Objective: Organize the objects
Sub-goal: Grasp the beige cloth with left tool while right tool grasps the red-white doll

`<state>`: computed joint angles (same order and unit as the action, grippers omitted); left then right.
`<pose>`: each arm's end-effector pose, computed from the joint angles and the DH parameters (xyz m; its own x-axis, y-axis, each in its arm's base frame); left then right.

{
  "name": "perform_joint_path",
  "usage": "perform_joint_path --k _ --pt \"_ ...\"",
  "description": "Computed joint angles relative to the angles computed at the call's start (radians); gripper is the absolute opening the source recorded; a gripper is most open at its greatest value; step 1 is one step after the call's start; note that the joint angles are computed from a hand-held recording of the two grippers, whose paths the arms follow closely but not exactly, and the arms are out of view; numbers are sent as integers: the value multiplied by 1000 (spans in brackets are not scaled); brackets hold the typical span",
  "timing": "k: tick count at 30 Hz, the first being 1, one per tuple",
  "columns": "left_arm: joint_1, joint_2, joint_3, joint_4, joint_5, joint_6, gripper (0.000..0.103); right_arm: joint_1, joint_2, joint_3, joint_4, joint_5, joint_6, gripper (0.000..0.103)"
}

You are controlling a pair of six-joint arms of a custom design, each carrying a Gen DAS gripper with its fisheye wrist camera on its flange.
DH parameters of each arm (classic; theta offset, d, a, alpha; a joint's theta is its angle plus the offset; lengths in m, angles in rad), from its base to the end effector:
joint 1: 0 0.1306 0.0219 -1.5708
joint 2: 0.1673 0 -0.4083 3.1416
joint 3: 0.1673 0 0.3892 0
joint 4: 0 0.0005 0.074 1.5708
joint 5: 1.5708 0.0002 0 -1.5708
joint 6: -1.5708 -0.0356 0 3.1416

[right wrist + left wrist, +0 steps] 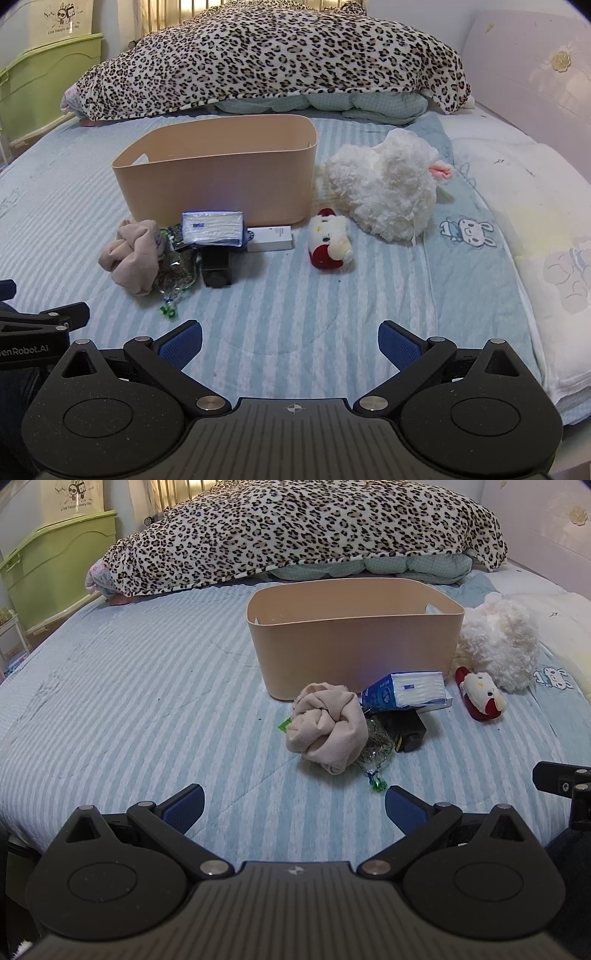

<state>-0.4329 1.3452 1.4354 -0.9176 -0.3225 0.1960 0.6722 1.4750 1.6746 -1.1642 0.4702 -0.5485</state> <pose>0.4207 -0.1826 0.4938 -0.6950 0.1177 -0.7093 0.0692 0.9929 0.0970 0.3958 0.2937 0.5280 -0.7328 0.0108 -0.6803 0.0340 0.9992 -0.0207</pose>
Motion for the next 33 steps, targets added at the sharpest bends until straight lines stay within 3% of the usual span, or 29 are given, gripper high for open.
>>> perform_joint_path --k 17,26,33 --pt "59 137 118 28 39 -56 103 -108 59 1 99 -6 -15 103" --pt "93 268 247 -7 103 -67 103 -181 149 57 141 -21 17 103" --pt "126 365 330 -44 209 -60 103 -206 229 102 174 -28 54 103"
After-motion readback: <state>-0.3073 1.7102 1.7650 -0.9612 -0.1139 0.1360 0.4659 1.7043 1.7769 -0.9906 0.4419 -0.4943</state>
